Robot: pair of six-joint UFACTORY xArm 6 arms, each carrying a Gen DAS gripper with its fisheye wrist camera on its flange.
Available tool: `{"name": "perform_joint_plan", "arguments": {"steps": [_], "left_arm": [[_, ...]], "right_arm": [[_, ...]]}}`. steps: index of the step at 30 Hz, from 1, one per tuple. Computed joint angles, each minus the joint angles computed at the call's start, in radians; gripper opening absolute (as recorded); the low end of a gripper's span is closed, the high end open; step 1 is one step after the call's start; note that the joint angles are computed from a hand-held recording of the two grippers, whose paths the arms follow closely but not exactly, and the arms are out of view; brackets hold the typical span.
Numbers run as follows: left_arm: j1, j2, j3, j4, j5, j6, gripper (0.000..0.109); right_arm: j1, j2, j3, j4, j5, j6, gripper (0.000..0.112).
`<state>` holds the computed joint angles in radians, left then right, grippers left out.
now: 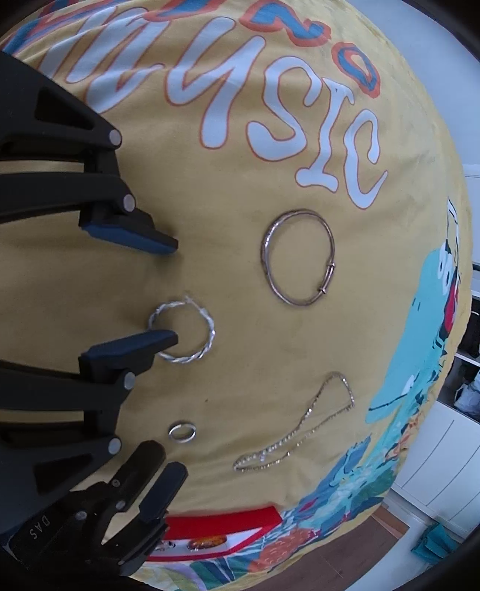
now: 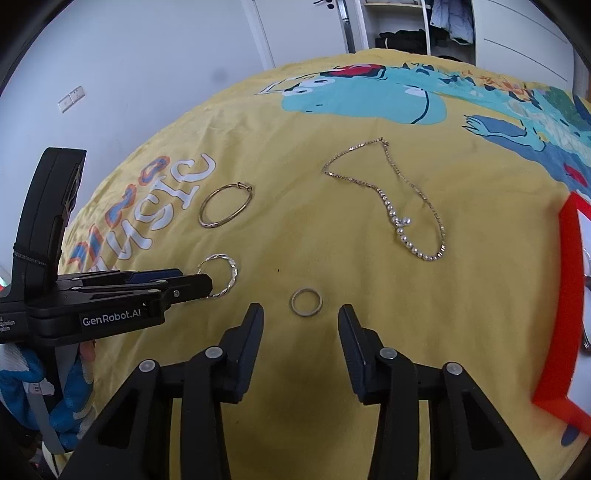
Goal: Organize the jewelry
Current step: 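Grasp the twisted silver hoop with the left tool while the right tool grasps a small silver ring, then carry the twisted hoop and silver ring over the red box with both tools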
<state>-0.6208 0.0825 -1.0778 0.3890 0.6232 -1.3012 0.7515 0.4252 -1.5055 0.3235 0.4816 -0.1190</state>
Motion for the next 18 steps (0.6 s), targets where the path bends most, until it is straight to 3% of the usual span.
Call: {"name": "perform_joint_plan", "arguments": {"steps": [11,14,16,18], "left_arm": [[0.006,0.028,-0.012,0.044,0.001,0.027,0.028],[0.004,0.030,-0.016,0.055,0.002,0.029,0.020],[0.006,0.021,-0.006,0.065,-0.008,0.016,0.007],[0.008,0.005,0.012,0.083,-0.030,-0.016,0.005]], "right_arm": [[0.000,0.119,-0.122,-0.014,0.051,-0.011,0.027],[0.000,0.131,-0.137,-0.013,0.060,-0.014,0.021],[-0.001,0.130,-0.142,-0.004,0.072,-0.023,0.020],[0.000,0.115,-0.126,-0.009,0.070,-0.027,0.020]]}}
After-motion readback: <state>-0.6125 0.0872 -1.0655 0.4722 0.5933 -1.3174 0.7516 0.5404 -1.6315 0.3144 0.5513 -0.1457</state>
